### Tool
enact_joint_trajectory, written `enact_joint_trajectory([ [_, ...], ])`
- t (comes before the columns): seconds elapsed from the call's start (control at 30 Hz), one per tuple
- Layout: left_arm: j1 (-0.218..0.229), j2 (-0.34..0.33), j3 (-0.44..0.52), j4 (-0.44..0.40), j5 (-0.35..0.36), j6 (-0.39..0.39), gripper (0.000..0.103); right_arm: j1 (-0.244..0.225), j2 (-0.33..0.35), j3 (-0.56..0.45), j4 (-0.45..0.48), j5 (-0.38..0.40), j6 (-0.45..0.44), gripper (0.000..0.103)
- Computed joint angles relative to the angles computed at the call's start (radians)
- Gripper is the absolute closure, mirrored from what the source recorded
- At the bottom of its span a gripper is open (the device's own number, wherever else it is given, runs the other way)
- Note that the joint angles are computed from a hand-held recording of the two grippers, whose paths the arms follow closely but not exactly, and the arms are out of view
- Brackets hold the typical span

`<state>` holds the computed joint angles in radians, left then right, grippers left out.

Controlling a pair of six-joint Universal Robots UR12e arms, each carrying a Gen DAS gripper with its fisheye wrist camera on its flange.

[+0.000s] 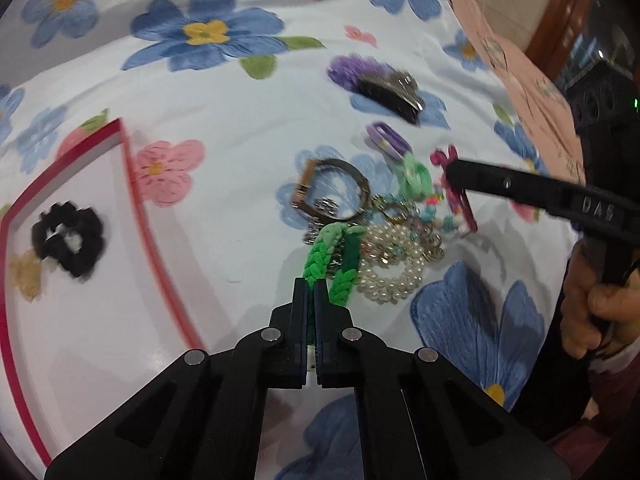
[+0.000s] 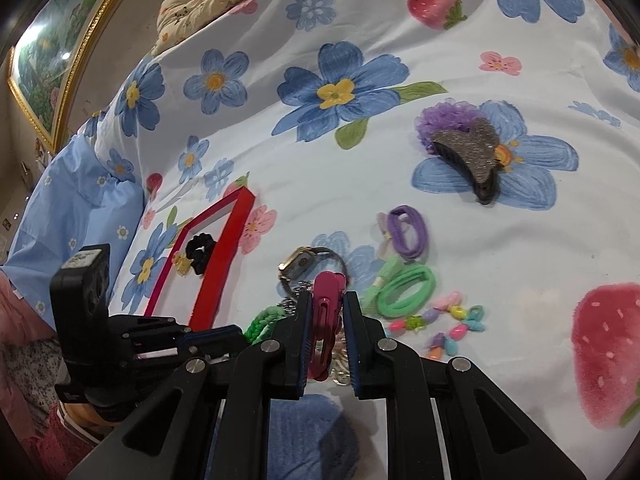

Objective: Organize jewelry
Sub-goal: 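Lower the green tie into the lid with the left tool while the right releases the pink clip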

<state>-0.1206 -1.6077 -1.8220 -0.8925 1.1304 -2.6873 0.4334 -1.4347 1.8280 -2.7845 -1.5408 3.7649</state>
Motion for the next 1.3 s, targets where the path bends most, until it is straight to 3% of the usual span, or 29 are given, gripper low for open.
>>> enact_joint_trajectory([
  [0.3, 0.037, 0.03, -0.025, 0.064, -0.027, -0.056, 0.102, 0.013, 0.019, -0.027, -0.001, 0.011, -0.017, 0.088],
  [0.53, 0.105, 0.06, -0.043, 0.098, -0.081, -0.13, 0.102, 0.025, 0.044, -0.064, 0.0, 0.042, -0.033, 0.088],
  [1.03, 0.262, 0.074, -0.094, 0.163, -0.114, -0.305, 0.102, 0.089, 0.21, -0.284, 0.072, 0.161, -0.154, 0.088],
  [1.3, 0.292, 0.029, -0.087, 0.175, -0.114, -0.378, 0.102, 0.107, 0.303, -0.405, 0.18, 0.178, -0.206, 0.088],
])
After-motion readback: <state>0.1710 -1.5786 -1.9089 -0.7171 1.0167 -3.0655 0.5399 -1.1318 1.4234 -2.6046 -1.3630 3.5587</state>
